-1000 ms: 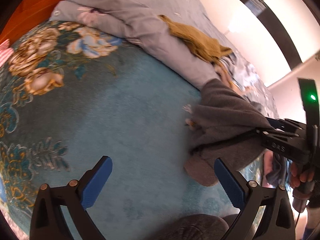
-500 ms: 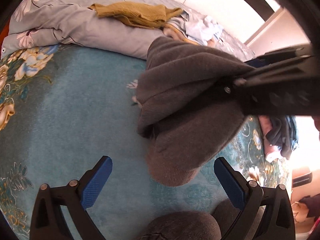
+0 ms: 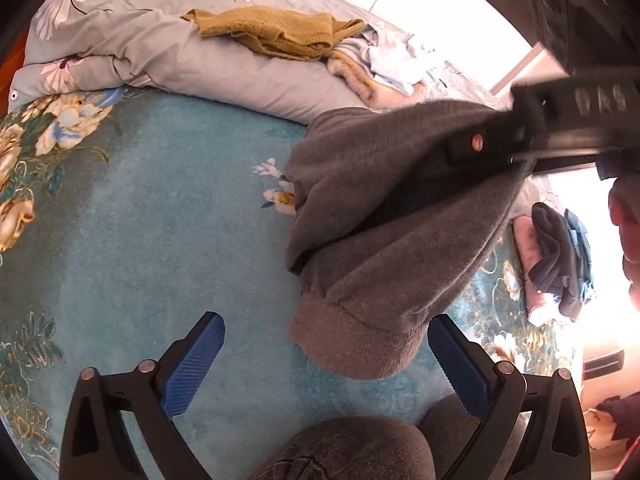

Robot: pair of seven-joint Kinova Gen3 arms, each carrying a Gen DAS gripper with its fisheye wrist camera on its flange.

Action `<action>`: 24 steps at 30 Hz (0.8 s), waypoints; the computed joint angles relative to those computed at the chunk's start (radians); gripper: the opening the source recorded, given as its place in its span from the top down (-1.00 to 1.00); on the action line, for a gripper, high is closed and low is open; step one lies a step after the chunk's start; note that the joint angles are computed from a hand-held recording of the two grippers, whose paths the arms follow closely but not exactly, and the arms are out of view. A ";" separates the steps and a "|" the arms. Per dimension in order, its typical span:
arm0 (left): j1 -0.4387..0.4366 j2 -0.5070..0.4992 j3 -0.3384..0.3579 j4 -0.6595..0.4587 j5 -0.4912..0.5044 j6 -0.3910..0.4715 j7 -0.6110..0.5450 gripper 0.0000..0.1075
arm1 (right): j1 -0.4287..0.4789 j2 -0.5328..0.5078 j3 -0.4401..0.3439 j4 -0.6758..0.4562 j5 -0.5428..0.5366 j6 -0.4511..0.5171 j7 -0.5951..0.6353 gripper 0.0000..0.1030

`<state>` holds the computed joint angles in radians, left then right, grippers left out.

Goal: Fold clothes

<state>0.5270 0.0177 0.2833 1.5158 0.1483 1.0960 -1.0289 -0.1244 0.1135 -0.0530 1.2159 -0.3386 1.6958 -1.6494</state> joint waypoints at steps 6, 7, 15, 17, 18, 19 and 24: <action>0.017 0.028 0.008 -0.023 -0.013 0.020 0.013 -0.92 | 0.057 -0.077 0.031 0.077 -0.094 -0.083 0.097 -0.07; 0.022 0.033 0.009 -0.028 -0.014 0.022 0.010 -0.92 | 0.062 -0.085 0.037 0.079 -0.085 -0.087 0.103 -0.07; 0.092 0.131 0.022 -0.132 -0.036 0.045 0.002 -0.90 | 0.144 -0.172 0.117 0.175 0.013 -0.100 0.179 -0.13; 0.116 0.159 0.020 -0.158 -0.051 0.054 0.006 -0.80 | 0.178 -0.200 0.147 0.210 0.040 -0.088 0.202 -0.13; 0.128 0.173 0.019 -0.171 -0.058 0.060 0.008 -0.75 | 0.195 -0.210 0.162 0.225 0.045 -0.082 0.216 -0.13; 0.141 0.187 0.017 -0.185 -0.064 0.065 0.009 -0.62 | 0.211 -0.220 0.178 0.240 0.049 -0.077 0.231 -0.13; 0.173 0.216 -0.006 -0.217 -0.072 0.079 0.026 0.27 | 0.289 -0.244 0.242 0.291 0.065 -0.062 0.281 -0.13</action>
